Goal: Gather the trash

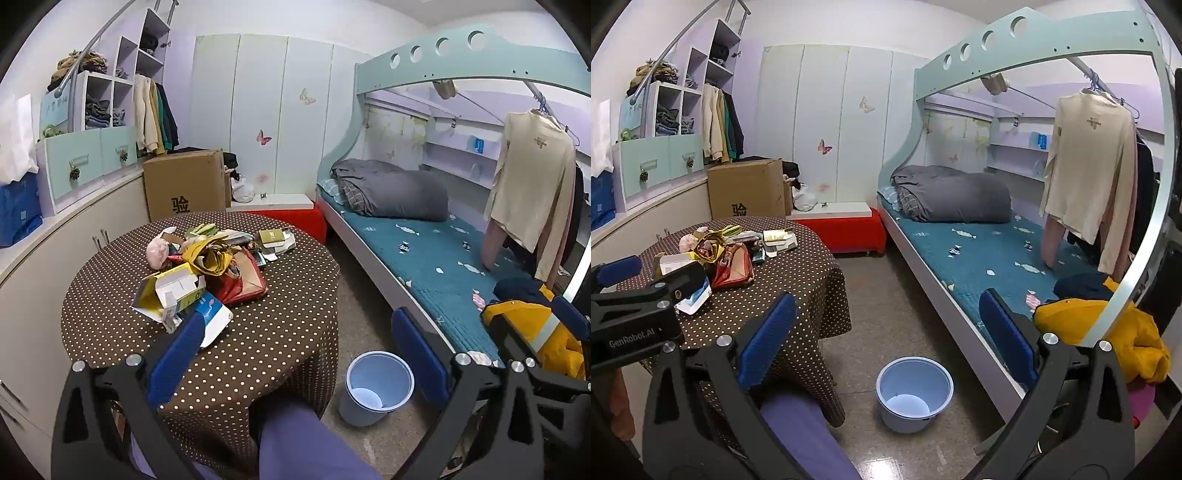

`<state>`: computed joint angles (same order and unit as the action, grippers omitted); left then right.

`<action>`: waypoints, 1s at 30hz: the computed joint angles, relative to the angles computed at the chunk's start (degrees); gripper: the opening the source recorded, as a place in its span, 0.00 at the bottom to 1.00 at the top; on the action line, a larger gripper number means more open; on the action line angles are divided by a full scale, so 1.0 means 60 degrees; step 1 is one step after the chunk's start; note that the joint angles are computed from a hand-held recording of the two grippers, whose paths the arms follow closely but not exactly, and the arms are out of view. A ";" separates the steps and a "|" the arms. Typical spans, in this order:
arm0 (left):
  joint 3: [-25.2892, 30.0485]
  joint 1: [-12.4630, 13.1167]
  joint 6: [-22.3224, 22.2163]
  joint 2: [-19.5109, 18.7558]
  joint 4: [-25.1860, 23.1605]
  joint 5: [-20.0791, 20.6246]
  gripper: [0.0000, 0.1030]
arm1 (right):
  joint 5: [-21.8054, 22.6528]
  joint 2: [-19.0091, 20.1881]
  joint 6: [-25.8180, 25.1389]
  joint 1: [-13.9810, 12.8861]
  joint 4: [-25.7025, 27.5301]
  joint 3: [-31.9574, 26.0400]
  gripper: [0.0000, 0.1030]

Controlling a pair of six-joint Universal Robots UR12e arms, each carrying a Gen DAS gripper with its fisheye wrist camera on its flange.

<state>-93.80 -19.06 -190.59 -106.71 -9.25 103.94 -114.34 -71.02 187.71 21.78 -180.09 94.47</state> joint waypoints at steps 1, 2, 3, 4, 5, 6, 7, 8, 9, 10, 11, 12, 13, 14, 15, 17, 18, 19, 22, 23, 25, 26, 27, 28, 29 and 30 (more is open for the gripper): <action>0.0001 0.0005 -0.0025 0.0002 -0.0030 -0.0005 0.96 | -0.0025 0.0002 -0.0016 0.0014 -0.0006 -0.0002 0.94; 0.0002 -0.0002 -0.0042 0.0006 -0.0051 0.0016 0.96 | -0.0036 0.0005 -0.0034 0.0024 -0.0025 0.0002 0.94; -0.0010 -0.0008 -0.0035 0.0010 -0.0038 0.0062 0.96 | -0.0024 0.0006 -0.0042 0.0024 -0.0039 0.0007 0.94; 0.0000 -0.0014 -0.0031 0.0003 -0.0051 0.0100 0.96 | -0.0007 -0.0006 -0.0044 0.0023 -0.0021 0.0006 0.94; 0.0001 -0.0015 -0.0036 -0.0002 -0.0071 0.0132 0.96 | -0.0010 0.0002 -0.0034 0.0033 -0.0020 0.0001 0.94; 0.0037 -0.0016 -0.0055 -0.0019 -0.0131 0.0146 0.96 | -0.0003 -0.0007 -0.0031 0.0025 -0.0023 0.0015 0.94; 0.0073 -0.0022 -0.0076 -0.0033 -0.0192 0.0163 0.96 | 0.0006 -0.0006 -0.0029 0.0028 -0.0025 0.0017 0.94; 0.0074 -0.0020 -0.0087 -0.0035 -0.0210 0.0178 0.96 | 0.0048 -0.0013 -0.0036 0.0014 -0.0025 0.0026 0.94; 0.0073 -0.0021 -0.0098 -0.0033 -0.0213 0.0196 0.96 | 0.0110 -0.0023 -0.0037 -0.0013 0.0022 0.0012 0.94; 0.0071 -0.0021 -0.0104 -0.0033 -0.0212 0.0221 0.96 | 0.0134 -0.0023 -0.0027 -0.0015 0.0036 0.0006 0.94; 0.0068 -0.0024 -0.0112 -0.0035 -0.0203 0.0257 0.96 | 0.0161 -0.0021 -0.0019 -0.0022 0.0050 0.0002 0.94; 0.0080 -0.0032 -0.0123 -0.0040 -0.0217 0.0290 0.96 | 0.0178 -0.0014 -0.0014 -0.0022 0.0068 -0.0010 0.94; 0.0082 -0.0035 -0.0127 -0.0041 -0.0222 0.0326 0.96 | 0.0204 -0.0014 -0.0008 -0.0026 0.0076 -0.0007 0.94; 0.0074 -0.0037 -0.0124 -0.0034 -0.0220 0.0341 0.96 | 0.0230 -0.0011 0.0000 -0.0028 0.0090 -0.0010 0.94; 0.0070 -0.0033 -0.0127 -0.0032 -0.0219 0.0350 0.96 | 0.0261 -0.0008 0.0005 -0.0035 0.0091 -0.0009 0.94; 0.0076 -0.0035 -0.0129 -0.0038 -0.0210 0.0366 0.96 | 0.0302 -0.0013 0.0015 -0.0046 0.0093 -0.0002 0.94; 0.0072 -0.0032 -0.0125 -0.0039 -0.0193 0.0371 0.96 | 0.0309 -0.0013 0.0012 -0.0046 0.0082 0.0002 0.94; 0.0070 -0.0032 -0.0124 -0.0040 -0.0178 0.0386 0.96 | 0.0317 -0.0013 -0.0002 -0.0057 0.0086 -0.0008 0.94; 0.0076 -0.0042 -0.0135 -0.0044 -0.0183 0.0422 0.96 | 0.0326 -0.0019 0.0022 -0.0059 0.0133 -0.0016 0.94; 0.0075 -0.0040 -0.0135 -0.0041 -0.0184 0.0409 0.96 | 0.0346 -0.0023 0.0035 -0.0063 0.0146 -0.0014 0.94; 0.0075 -0.0039 -0.0135 -0.0042 -0.0174 0.0409 0.96 | 0.0348 -0.0026 0.0030 -0.0063 0.0144 -0.0013 0.94; 0.0077 -0.0040 -0.0130 -0.0041 -0.0183 0.0412 0.96 | 0.0348 -0.0026 0.0030 -0.0063 0.0144 -0.0013 0.94; 0.0080 -0.0038 -0.0135 -0.0045 -0.0182 0.0414 0.96 | 0.0336 -0.0023 0.0029 -0.0059 0.0145 -0.0016 0.94; 0.0080 -0.0038 -0.0135 -0.0045 -0.0182 0.0414 0.96 | 0.0337 -0.0024 0.0028 -0.0061 0.0147 -0.0017 0.94; 0.0078 -0.0038 -0.0132 -0.0046 -0.0179 0.0417 0.96 | 0.0342 -0.0025 0.0028 -0.0063 0.0146 -0.0015 0.94; 0.0073 -0.0040 -0.0134 -0.0043 -0.0172 0.0420 0.96 | 0.0348 -0.0028 0.0039 -0.0063 0.0160 -0.0016 0.94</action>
